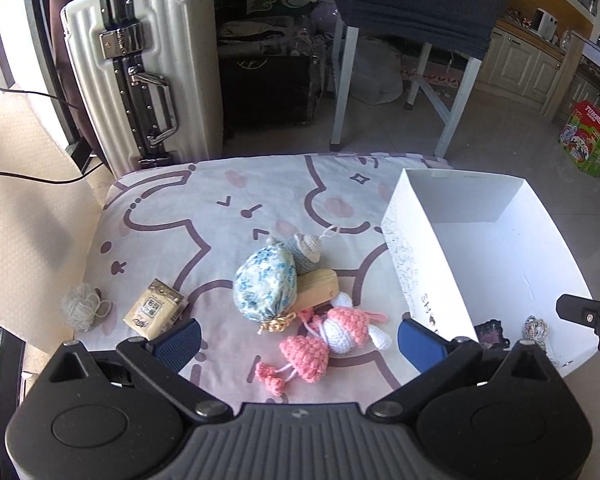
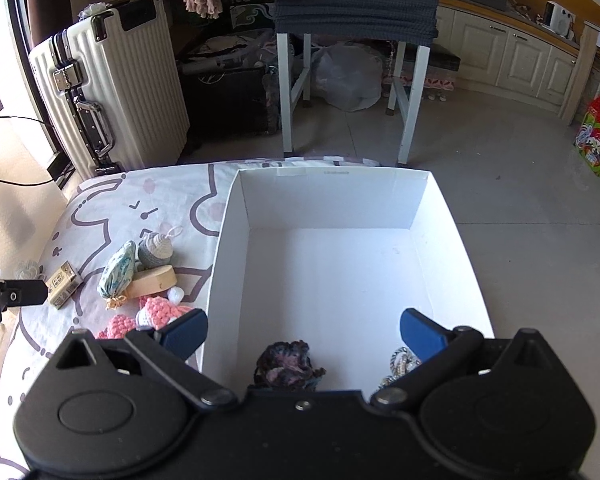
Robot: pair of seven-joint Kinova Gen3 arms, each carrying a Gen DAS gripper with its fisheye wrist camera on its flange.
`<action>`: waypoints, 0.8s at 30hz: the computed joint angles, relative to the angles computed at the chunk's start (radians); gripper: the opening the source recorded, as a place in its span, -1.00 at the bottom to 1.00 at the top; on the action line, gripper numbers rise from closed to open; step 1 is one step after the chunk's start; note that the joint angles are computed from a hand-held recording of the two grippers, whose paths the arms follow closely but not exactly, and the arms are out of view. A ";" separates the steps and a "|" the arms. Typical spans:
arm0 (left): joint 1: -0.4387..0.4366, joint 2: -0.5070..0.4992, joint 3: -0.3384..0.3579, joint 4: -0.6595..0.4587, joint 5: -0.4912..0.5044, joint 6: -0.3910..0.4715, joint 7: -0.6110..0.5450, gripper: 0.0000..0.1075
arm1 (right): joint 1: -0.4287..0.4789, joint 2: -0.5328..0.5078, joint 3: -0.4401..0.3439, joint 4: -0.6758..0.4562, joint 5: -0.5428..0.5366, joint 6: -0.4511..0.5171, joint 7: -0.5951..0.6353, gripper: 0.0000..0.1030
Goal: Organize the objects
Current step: 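Withdraw both tools from the shoebox back over the table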
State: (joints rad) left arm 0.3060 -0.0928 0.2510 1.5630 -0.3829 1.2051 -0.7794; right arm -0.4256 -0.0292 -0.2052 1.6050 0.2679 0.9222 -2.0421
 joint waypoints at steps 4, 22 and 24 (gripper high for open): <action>-0.022 -0.031 -0.016 0.031 0.008 0.001 -0.013 0.91 | -0.025 0.032 -0.013 -0.027 0.012 -0.002 -0.016 1.00; -0.154 -0.135 -0.032 0.127 0.054 -0.023 -0.093 0.91 | -0.159 0.122 -0.011 -0.098 0.059 -0.018 -0.085 1.00; -0.165 -0.141 -0.037 0.132 0.060 -0.026 -0.105 0.91 | -0.170 0.131 -0.010 -0.108 0.064 -0.019 -0.087 1.00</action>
